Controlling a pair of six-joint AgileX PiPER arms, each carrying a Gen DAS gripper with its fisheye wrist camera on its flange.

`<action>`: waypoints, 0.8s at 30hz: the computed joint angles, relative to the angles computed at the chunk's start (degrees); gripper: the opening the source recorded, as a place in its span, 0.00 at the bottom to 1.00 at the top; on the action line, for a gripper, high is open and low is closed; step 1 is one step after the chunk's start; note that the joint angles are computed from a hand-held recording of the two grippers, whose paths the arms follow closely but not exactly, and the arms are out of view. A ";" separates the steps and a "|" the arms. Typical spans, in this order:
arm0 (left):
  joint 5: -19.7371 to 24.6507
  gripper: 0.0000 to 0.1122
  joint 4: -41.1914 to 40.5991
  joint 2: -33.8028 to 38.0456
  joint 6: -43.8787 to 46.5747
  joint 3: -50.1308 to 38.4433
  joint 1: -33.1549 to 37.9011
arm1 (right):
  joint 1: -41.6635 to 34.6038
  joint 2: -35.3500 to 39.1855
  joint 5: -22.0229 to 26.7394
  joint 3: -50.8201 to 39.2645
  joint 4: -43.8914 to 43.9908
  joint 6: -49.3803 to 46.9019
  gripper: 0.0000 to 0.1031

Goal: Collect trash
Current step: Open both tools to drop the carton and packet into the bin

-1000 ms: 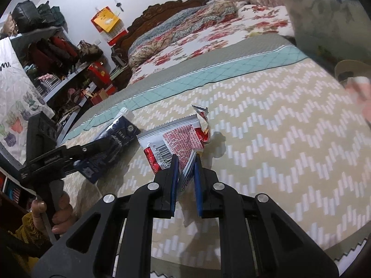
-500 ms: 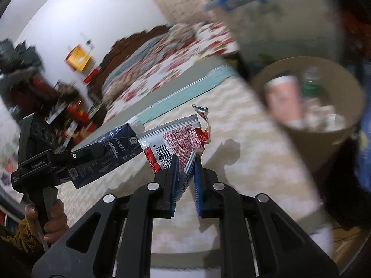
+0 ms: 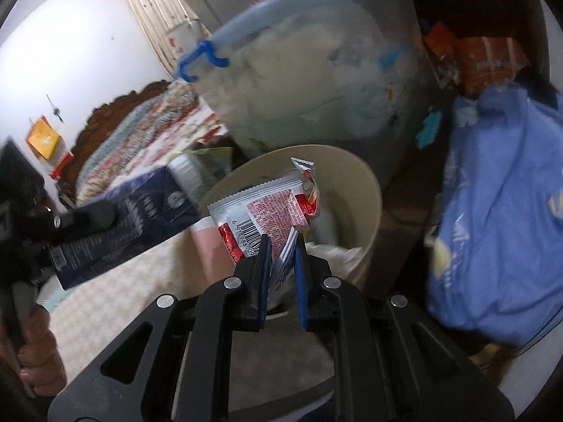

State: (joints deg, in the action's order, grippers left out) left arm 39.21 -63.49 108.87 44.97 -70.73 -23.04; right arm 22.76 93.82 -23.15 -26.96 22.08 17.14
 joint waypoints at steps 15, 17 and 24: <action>-1.52 0.67 3.75 2.42 -8.08 -3.54 1.74 | 2.20 0.35 -6.57 2.96 2.94 -1.76 0.71; -2.60 0.67 4.06 -1.34 -6.76 -0.15 2.39 | 3.61 -1.70 -6.33 4.30 3.70 -0.46 0.71; -9.18 0.70 12.30 -16.58 -4.96 15.33 4.51 | 14.88 -8.71 -5.38 8.16 17.38 -3.83 0.71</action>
State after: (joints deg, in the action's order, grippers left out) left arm 30.03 -51.20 92.29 40.01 -55.40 -18.53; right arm 37.64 85.11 -28.54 -18.80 39.46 13.31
